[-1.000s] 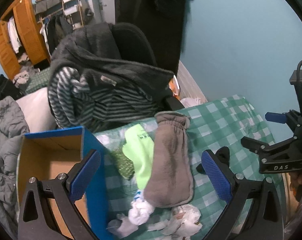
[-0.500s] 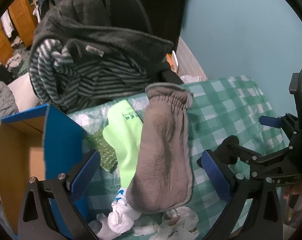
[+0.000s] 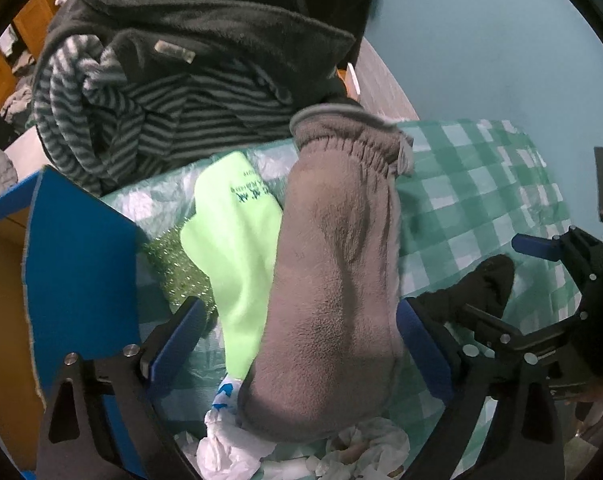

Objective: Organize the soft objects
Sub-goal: 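Reach the left tool to the grey sock while the right tool reaches the black sock, then close the left tool on the grey sock while the right tool grips the black sock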

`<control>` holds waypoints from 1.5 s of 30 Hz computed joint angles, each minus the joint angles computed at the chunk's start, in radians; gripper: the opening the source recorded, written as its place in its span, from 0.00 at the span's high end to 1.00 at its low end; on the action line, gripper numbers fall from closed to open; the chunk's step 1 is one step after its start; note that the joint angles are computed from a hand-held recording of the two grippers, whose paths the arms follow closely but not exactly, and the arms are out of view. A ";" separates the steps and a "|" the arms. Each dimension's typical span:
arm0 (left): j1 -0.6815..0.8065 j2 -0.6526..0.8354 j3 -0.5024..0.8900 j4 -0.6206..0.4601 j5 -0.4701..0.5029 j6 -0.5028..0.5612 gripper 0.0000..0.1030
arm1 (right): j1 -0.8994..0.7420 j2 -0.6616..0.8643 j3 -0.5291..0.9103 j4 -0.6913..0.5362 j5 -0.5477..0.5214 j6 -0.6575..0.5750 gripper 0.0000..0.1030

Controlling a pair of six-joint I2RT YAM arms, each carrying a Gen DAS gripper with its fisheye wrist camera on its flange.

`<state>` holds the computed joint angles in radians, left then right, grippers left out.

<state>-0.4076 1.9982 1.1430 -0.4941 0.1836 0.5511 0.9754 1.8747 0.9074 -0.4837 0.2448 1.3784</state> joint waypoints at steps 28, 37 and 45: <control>0.005 -0.047 -0.032 -0.049 0.061 0.018 0.80 | 0.046 -0.075 -0.038 0.016 -0.035 0.098 0.54; 0.053 -0.152 -0.065 -0.069 0.119 0.044 0.82 | 0.084 -0.107 0.055 -0.129 0.031 0.141 0.54; 0.111 -0.232 -0.082 -0.106 0.167 0.080 0.83 | 0.103 -0.114 0.132 -0.222 0.072 0.165 0.54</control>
